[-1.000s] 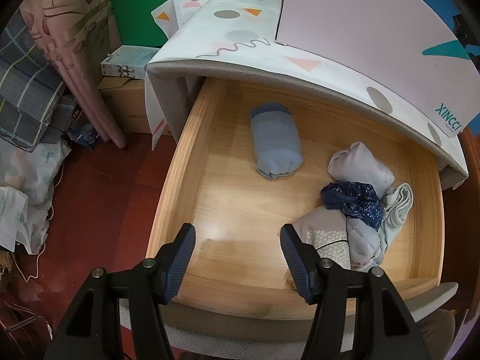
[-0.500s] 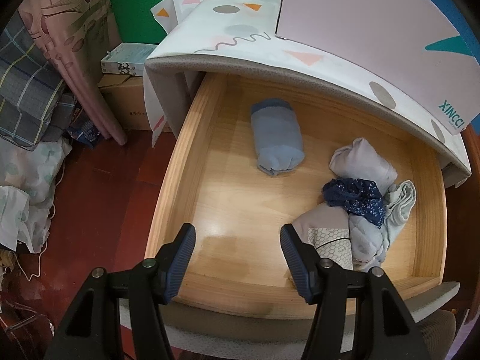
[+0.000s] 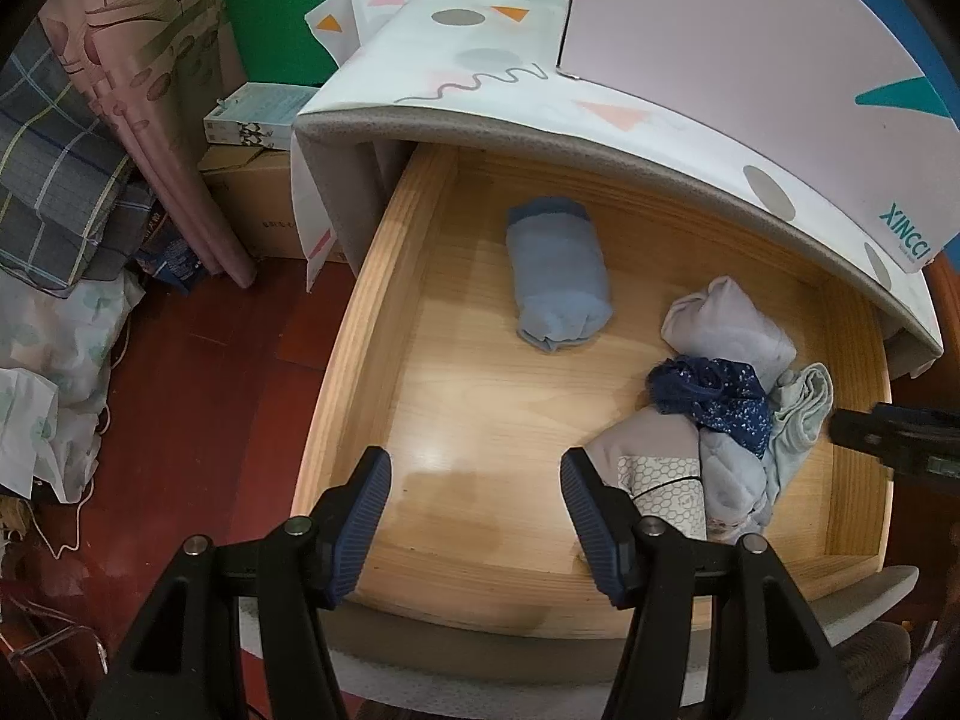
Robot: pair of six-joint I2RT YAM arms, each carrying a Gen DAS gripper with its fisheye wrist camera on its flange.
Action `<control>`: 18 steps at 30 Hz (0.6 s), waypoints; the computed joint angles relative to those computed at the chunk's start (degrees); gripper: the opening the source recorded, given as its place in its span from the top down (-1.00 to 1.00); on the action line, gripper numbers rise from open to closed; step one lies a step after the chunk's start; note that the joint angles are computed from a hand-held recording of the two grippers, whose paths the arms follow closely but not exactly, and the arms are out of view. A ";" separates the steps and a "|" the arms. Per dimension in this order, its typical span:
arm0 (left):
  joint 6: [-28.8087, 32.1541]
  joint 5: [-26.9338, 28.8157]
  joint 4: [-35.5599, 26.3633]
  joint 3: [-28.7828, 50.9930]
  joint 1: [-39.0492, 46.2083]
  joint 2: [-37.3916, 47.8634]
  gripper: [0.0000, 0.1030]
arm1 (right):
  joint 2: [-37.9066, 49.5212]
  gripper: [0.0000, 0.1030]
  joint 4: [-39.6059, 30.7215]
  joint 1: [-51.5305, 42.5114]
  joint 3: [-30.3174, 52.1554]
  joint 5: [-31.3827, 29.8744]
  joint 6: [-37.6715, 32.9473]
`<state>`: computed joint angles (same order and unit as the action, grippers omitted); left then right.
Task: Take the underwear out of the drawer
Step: 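Move the right tool into the drawer and grasp the pale mint sock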
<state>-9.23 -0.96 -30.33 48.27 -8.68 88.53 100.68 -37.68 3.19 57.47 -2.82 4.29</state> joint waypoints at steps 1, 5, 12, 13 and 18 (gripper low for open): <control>0.02 0.09 -0.01 -0.01 0.08 0.00 -0.17 | 1.27 -0.26 0.93 0.35 0.30 0.29 0.72; 0.21 0.61 0.06 -0.03 0.54 0.09 -0.17 | 5.54 -0.27 5.10 1.75 0.83 2.28 2.99; 0.22 1.26 0.21 -0.10 0.96 0.19 -0.17 | 11.73 -0.26 6.71 3.90 0.78 7.33 0.84; 0.25 1.34 0.15 -0.11 1.02 0.12 -0.17 | 12.51 -0.25 6.53 3.70 0.44 8.15 0.12; 0.16 1.13 0.21 -0.15 0.76 0.11 -0.17 | 13.52 -0.18 6.91 0.60 -1.23 7.37 -2.01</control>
<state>-9.07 0.17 -30.12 48.12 -7.91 88.64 114.20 -30.76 3.79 56.24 4.56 2.28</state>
